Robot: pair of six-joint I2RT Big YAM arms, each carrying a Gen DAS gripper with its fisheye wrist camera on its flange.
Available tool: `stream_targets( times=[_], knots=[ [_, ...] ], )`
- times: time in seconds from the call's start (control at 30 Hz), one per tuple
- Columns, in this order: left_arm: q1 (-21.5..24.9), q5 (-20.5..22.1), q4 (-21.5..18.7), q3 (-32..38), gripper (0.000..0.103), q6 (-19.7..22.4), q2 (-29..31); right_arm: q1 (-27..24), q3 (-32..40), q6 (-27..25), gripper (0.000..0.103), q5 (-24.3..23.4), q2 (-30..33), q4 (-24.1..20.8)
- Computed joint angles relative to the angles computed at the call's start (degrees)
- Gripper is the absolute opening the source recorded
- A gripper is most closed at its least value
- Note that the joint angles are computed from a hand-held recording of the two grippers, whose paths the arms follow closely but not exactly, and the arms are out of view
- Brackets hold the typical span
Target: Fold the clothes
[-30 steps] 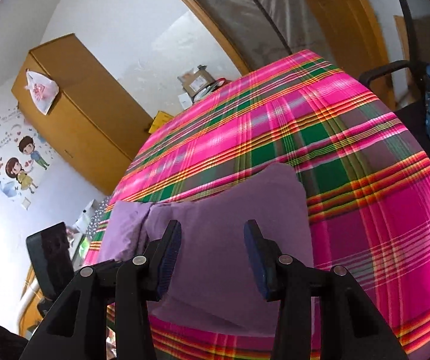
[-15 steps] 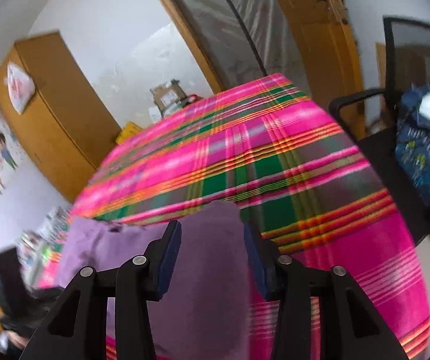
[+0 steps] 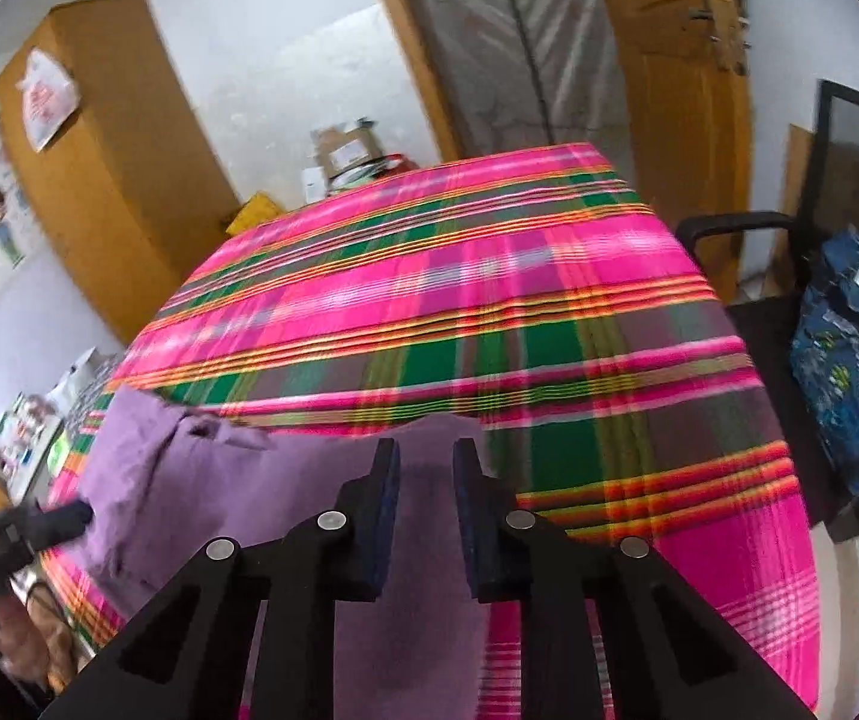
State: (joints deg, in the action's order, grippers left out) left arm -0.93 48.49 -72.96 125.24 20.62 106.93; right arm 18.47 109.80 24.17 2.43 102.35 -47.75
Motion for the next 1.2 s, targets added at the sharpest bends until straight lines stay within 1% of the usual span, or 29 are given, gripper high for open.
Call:
stream_targets(
  times=[0.1,0.17,0.23,0.27,0.33,0.4,0.47,0.5,0.57,0.6,0.67,0.73,0.8,0.93,1.1,1.2],
  knots=[
    [-0.89,-0.4,-1.97,1.14,0.005,1.59,1.06,0.77,3.2,-2.11,0.017,-0.48,2.43,-1.96],
    [-1.71,-1.78,-3.31,1.03,0.005,3.6,1.86,0.8,5.41,-2.56,0.017,-0.19,4.33,-3.75],
    [-2.5,-4.86,-5.36,1.65,0.005,4.53,3.47,-0.05,6.15,-0.41,0.009,-1.26,5.56,-4.93],
    [-2.74,-6.54,-6.62,2.09,0.005,4.63,4.39,-0.53,6.49,0.84,0.007,-1.99,6.16,-5.51],
    [-2.84,-8.23,-7.74,2.23,0.005,4.5,5.36,-1.41,4.61,3.05,0.005,-4.23,5.56,-3.39],
    [-2.69,-7.94,-7.61,1.62,0.005,4.41,5.22,-1.83,2.99,5.14,0.005,-5.84,4.47,-1.39],
    [-2.59,-7.68,-7.08,1.04,0.005,4.63,4.8,-2.06,0.38,5.81,0.008,-6.34,2.42,2.3],
    [-2.62,-7.63,-7.17,1.11,0.005,4.65,4.85,-2.1,0.25,5.5,0.008,-5.72,2.08,2.46],
    [-2.67,-7.52,-7.28,1.23,0.005,4.58,5.06,-2.33,2.16,5.02,0.008,-4.56,3.38,-1.12],
    [-2.67,-7.46,-7.27,1.18,0.005,4.54,5.03,-2.46,3.34,4.84,0.006,-4.0,4.22,-3.2],
    [-2.65,-7.39,-7.21,0.91,0.005,4.44,4.71,-2.96,1.57,5.67,0.006,-4.95,3.44,-1.34],
    [-2.31,-7.19,-7.25,0.72,0.005,4.46,4.51,-2.75,-0.52,6.1,0.011,-4.86,1.52,0.74],
    [-1.78,-6.87,-7.15,0.22,0.005,4.76,4.28,-2.32,-2.81,4.86,0.011,-5.15,-0.53,2.64],
    [-1.43,-6.57,-6.86,-0.21,0.005,4.29,4.06,-0.65,-8.38,0.73,0.012,-5.79,-5.16,5.69],
    [-1.46,-6.79,-5.92,-1.36,0.005,3.86,3.44,2.03,-13.07,-2.79,0.013,-4.92,-9.16,5.42],
    [-1.3,-6.86,-5.71,-1.83,0.005,3.92,3.12,3.52,-15.56,-4.81,0.013,-5.6,-11.31,3.91]
  ],
)
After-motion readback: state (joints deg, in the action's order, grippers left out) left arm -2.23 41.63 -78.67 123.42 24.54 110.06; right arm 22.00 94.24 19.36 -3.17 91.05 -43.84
